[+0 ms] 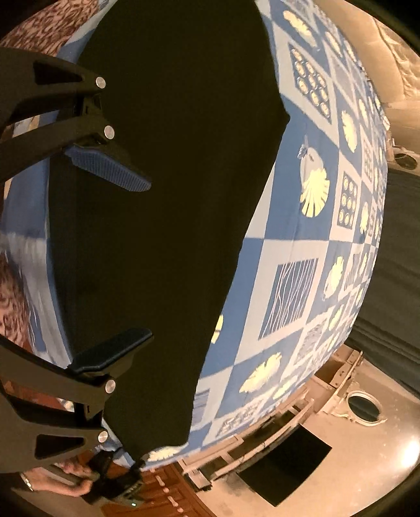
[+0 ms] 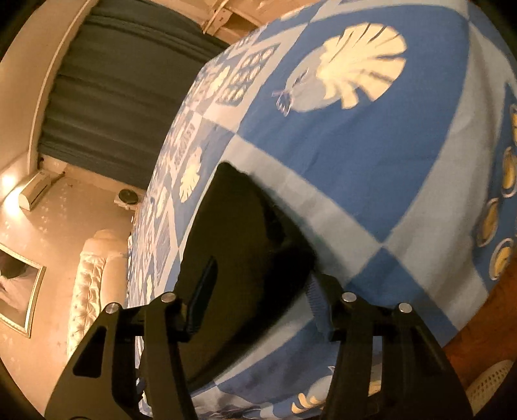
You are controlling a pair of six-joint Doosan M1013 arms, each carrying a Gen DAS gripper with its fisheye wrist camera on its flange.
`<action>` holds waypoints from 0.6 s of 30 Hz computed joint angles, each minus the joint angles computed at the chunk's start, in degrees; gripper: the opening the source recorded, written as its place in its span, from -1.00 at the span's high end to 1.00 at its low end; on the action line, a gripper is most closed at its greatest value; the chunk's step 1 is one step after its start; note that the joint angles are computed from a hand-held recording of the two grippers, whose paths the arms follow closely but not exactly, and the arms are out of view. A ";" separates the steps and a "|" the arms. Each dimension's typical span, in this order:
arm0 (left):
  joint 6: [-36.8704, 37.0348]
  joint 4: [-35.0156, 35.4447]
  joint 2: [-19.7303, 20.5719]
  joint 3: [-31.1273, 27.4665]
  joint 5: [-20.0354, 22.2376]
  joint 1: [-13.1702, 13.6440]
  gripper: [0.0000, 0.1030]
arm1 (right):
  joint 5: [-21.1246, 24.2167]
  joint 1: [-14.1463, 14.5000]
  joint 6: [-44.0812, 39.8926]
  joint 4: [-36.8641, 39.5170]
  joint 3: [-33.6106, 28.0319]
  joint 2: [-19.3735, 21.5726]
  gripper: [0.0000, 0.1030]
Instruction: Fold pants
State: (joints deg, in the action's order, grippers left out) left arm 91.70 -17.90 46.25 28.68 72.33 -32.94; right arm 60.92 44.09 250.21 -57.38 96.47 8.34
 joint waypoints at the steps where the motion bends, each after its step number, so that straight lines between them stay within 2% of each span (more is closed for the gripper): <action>1: -0.03 0.34 0.13 -0.24 0.16 0.07 -0.65 | -1.14 -0.42 0.58 -0.13 0.29 0.02 -0.04; 3: -0.56 1.22 0.63 -1.13 0.65 0.39 -0.65 | -1.73 -1.02 -0.20 0.65 0.16 0.24 0.25; 4: -0.79 1.48 0.77 -1.39 0.74 0.55 -0.65 | -2.20 -1.20 -0.46 0.65 0.31 0.20 0.63; 5: -1.01 1.78 0.90 -1.63 0.81 0.66 -0.65 | -2.69 -1.35 -0.57 0.86 0.50 0.11 0.78; 10: -2.00 4.47 2.37 -4.32 2.07 1.85 -0.65 | -0.81 -0.71 -0.27 1.32 1.13 -0.25 0.82; 12: -1.99 5.63 2.73 -4.99 2.24 2.41 -0.65 | -1.91 -0.45 4.03 -0.89 2.48 -0.37 0.82; 14: -1.78 6.96 3.11 -5.64 2.37 2.94 -0.65 | -2.85 -0.46 4.86 -1.96 2.99 -0.61 0.81; 16: -1.80 8.81 4.02 -7.31 3.29 3.62 -0.65 | -4.55 -0.69 2.94 -1.58 3.39 -1.46 0.66; 18: -1.92 10.06 4.97 -9.08 4.22 4.27 -0.65 | -1.16 -0.17 -0.65 0.22 2.73 -2.27 0.26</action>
State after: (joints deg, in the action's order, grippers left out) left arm 89.79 -7.84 51.22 19.60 76.56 -28.67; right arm 59.76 43.91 249.56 -57.15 99.20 6.07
